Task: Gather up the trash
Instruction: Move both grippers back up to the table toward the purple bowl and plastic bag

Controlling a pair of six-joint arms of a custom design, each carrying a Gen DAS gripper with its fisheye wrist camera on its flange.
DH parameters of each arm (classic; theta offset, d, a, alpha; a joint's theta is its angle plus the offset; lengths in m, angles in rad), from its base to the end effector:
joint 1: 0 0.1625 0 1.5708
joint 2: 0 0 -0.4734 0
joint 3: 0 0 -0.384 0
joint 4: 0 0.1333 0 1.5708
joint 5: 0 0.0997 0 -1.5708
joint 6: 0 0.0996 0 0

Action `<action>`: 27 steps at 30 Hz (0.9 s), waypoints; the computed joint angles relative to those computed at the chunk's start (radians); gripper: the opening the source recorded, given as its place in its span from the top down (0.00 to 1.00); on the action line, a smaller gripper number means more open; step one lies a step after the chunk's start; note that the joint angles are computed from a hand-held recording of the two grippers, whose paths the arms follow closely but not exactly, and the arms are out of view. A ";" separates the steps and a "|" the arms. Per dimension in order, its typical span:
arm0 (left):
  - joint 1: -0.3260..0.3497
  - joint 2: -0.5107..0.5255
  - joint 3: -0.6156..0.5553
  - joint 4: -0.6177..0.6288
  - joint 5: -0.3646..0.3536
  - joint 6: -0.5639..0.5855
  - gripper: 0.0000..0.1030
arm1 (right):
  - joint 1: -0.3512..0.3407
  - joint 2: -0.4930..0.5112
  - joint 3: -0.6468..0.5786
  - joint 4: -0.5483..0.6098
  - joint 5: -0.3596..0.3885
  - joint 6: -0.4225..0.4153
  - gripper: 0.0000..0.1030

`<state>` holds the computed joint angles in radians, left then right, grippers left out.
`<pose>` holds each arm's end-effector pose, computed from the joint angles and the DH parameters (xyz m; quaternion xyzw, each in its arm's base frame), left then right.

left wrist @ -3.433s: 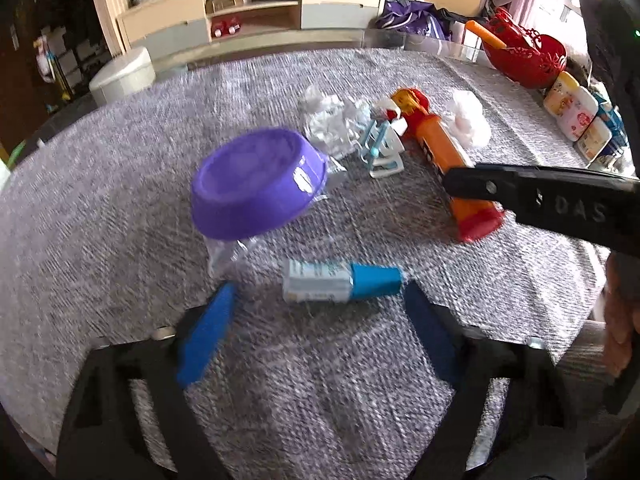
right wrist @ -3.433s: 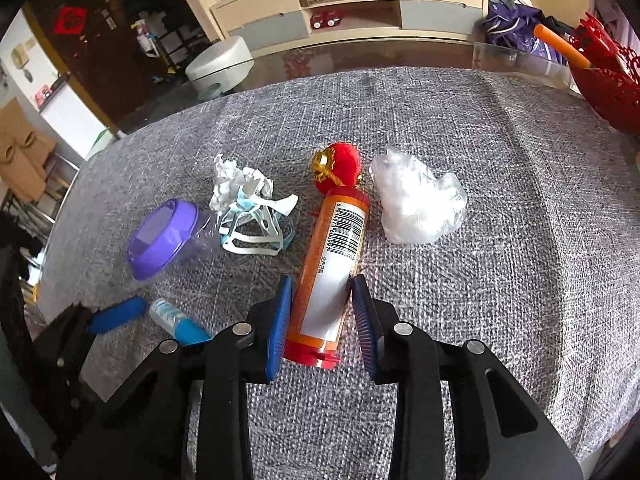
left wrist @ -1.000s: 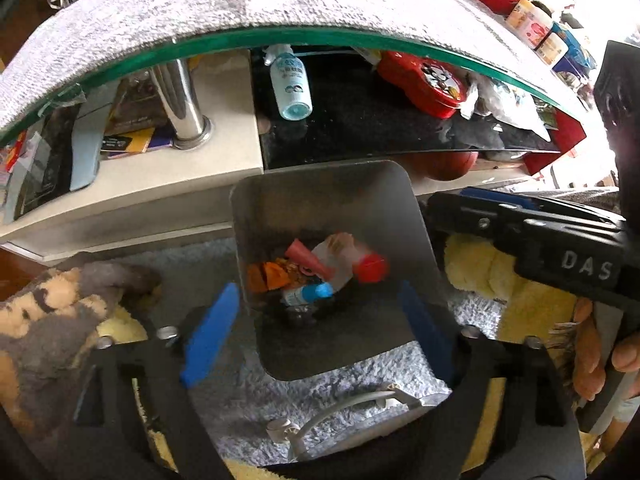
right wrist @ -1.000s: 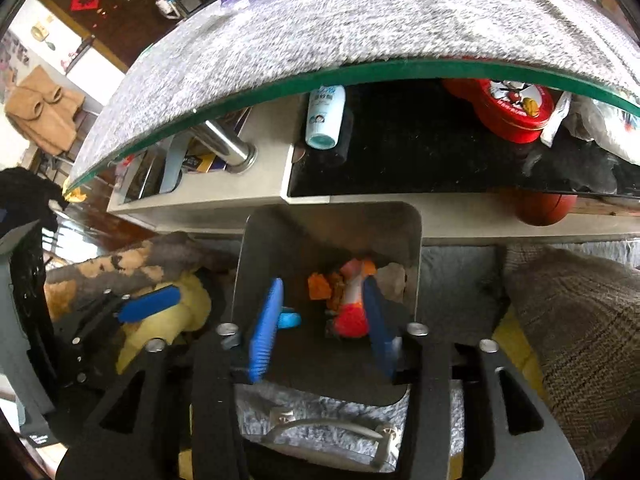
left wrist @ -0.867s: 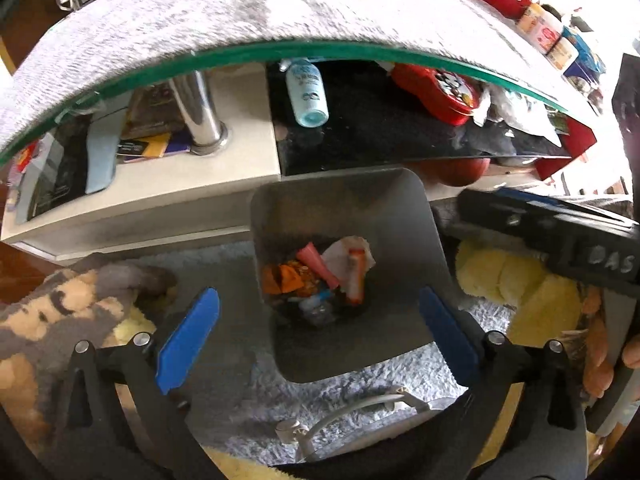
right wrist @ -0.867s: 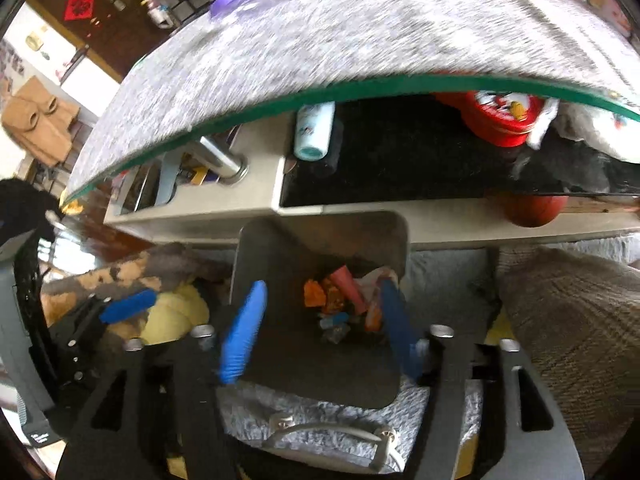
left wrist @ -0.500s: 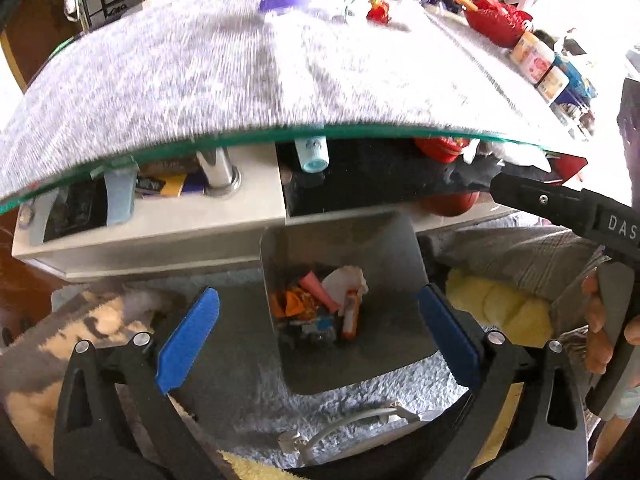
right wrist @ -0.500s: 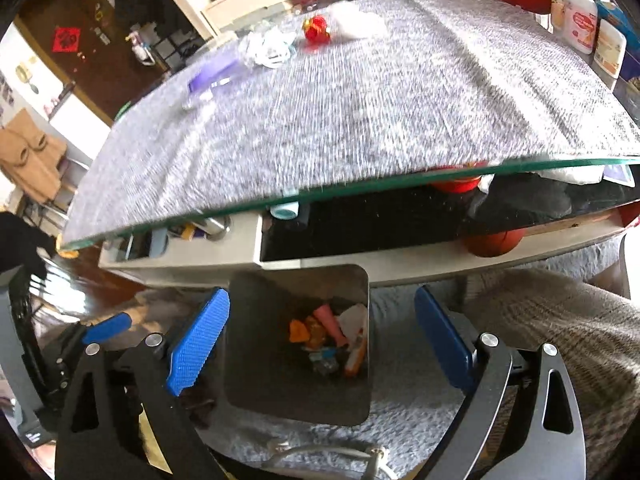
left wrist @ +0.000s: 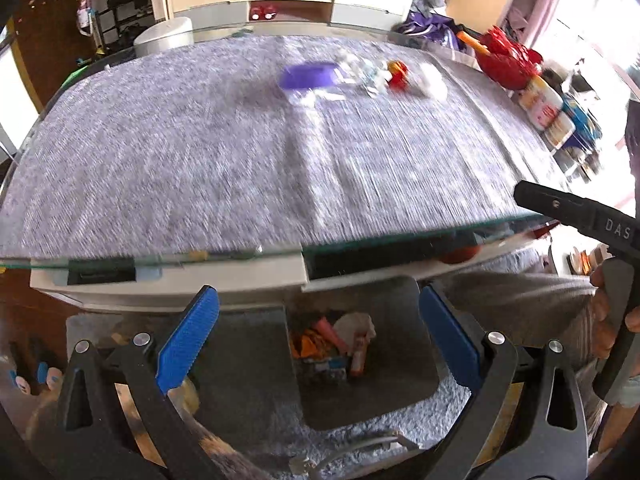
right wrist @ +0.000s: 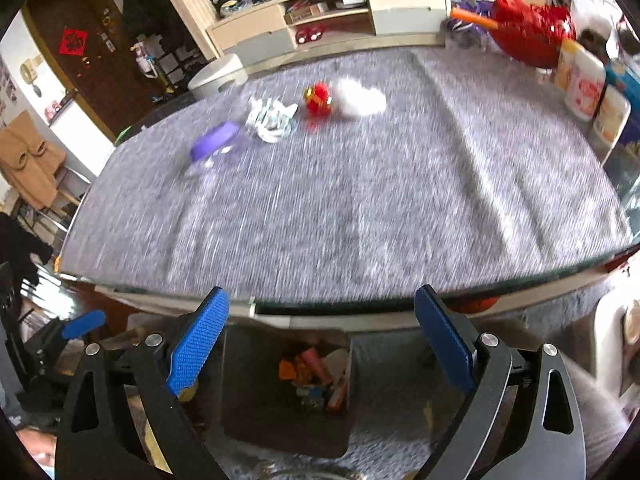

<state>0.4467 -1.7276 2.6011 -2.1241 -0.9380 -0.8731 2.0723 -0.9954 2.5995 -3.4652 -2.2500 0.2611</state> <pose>-0.1352 -0.2779 0.2281 0.1666 0.9246 -0.1762 0.2937 0.2363 -0.2839 0.1302 0.0640 -0.9320 0.2492 0.2552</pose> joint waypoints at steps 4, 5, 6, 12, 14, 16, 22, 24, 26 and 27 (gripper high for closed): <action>0.084 0.067 -0.057 -0.095 0.028 0.120 0.08 | -0.036 -0.017 -0.058 0.040 -0.013 -0.051 0.08; 0.106 0.091 -0.073 -0.120 0.033 0.151 0.08 | -0.047 -0.015 -0.077 0.047 -0.020 -0.067 0.08; 0.124 0.111 -0.088 -0.141 0.040 0.176 0.08 | -0.054 -0.014 -0.093 0.051 -0.026 -0.080 0.08; 0.224 0.246 -0.188 -0.280 0.091 0.347 0.08 | -0.114 0.014 -0.199 0.061 -0.045 -0.154 0.08; 0.261 0.292 -0.222 -0.321 0.093 0.398 0.08 | -0.139 0.028 -0.231 0.068 -0.038 -0.177 0.08; 0.288 0.332 -0.247 -0.359 0.096 0.439 0.08 | -0.163 0.047 -0.259 0.063 -0.029 -0.202 0.08; 0.371 0.453 -0.320 -0.456 0.097 0.551 0.08 | -0.221 0.087 -0.313 0.040 -0.001 -0.244 0.26; 0.393 0.485 -0.339 -0.485 0.086 0.581 0.08 | -0.234 0.096 -0.329 0.035 0.012 -0.262 0.32; 0.412 0.509 -0.354 -0.508 0.066 0.607 0.08 | -0.238 0.103 -0.339 0.028 0.014 -0.278 0.33; 0.420 0.522 -0.362 -0.520 0.059 0.617 0.08 | -0.243 0.109 -0.348 0.027 0.018 -0.286 0.33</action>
